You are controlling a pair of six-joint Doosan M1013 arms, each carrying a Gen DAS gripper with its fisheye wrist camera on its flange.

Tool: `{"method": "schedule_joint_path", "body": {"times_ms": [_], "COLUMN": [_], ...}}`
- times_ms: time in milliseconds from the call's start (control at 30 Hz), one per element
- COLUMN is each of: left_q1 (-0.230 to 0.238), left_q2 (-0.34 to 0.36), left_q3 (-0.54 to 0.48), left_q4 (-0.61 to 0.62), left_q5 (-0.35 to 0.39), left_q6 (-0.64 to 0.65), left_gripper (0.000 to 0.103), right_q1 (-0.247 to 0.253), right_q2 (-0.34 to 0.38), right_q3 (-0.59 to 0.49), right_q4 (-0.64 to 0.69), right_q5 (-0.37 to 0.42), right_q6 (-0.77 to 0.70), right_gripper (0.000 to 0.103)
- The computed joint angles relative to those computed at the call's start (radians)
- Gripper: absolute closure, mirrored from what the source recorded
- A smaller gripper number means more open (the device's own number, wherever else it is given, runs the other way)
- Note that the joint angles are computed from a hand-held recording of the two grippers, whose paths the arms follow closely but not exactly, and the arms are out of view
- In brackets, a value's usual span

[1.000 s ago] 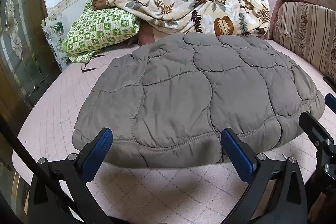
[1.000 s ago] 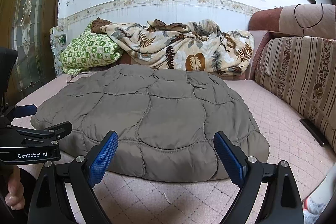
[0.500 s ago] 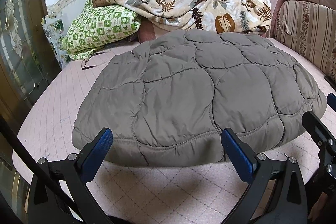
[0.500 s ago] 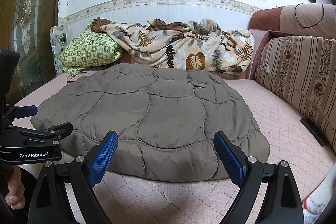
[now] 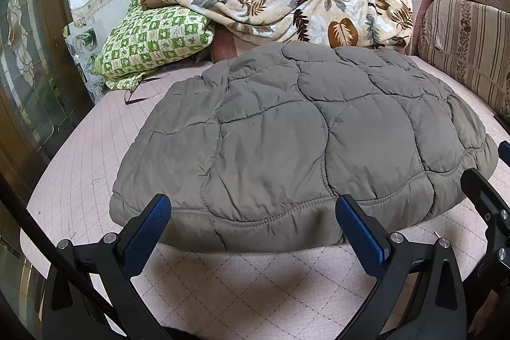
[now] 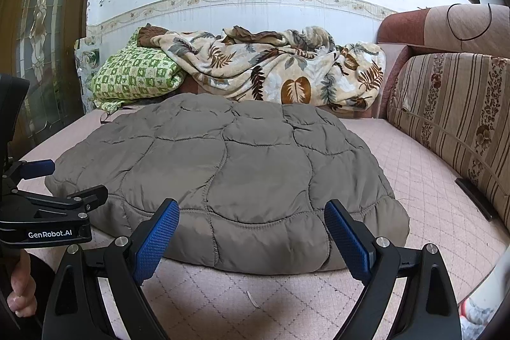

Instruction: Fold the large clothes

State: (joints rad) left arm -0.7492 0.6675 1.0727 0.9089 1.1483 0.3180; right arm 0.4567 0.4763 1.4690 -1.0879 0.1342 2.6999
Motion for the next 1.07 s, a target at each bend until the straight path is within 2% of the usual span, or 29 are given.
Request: {"method": "schedule_joint_path", "body": {"times_ms": [267, 767, 967, 1067], "left_q1": [0.0, 0.003, 0.009, 0.005], "left_q2": [-0.003, -0.001, -0.019, -0.018], "left_q3": [0.011, 0.013, 0.036, 0.032], "left_q4": [0.003, -0.011, -0.055, -0.046], "left_q5": [-0.004, -0.011, -0.058, -0.029], "left_q6": [-0.005, 0.004, 0.011, 0.005], "left_gripper": [0.0, 0.0, 0.0, 0.0], "right_q1": [-0.002, -0.006, -0.009, -0.013], "right_q2": [0.0, -0.001, -0.002, -0.006], "right_q3": [0.004, 0.0, 0.003, 0.01], "right_q4": [-0.018, 0.047, 0.041, -0.048], "right_q5": [-0.002, -0.007, -0.009, -0.016], "right_q6": [0.02, -0.051, -0.047, 0.042], "right_gripper": [0.008, 0.008, 0.008, 0.008]}}
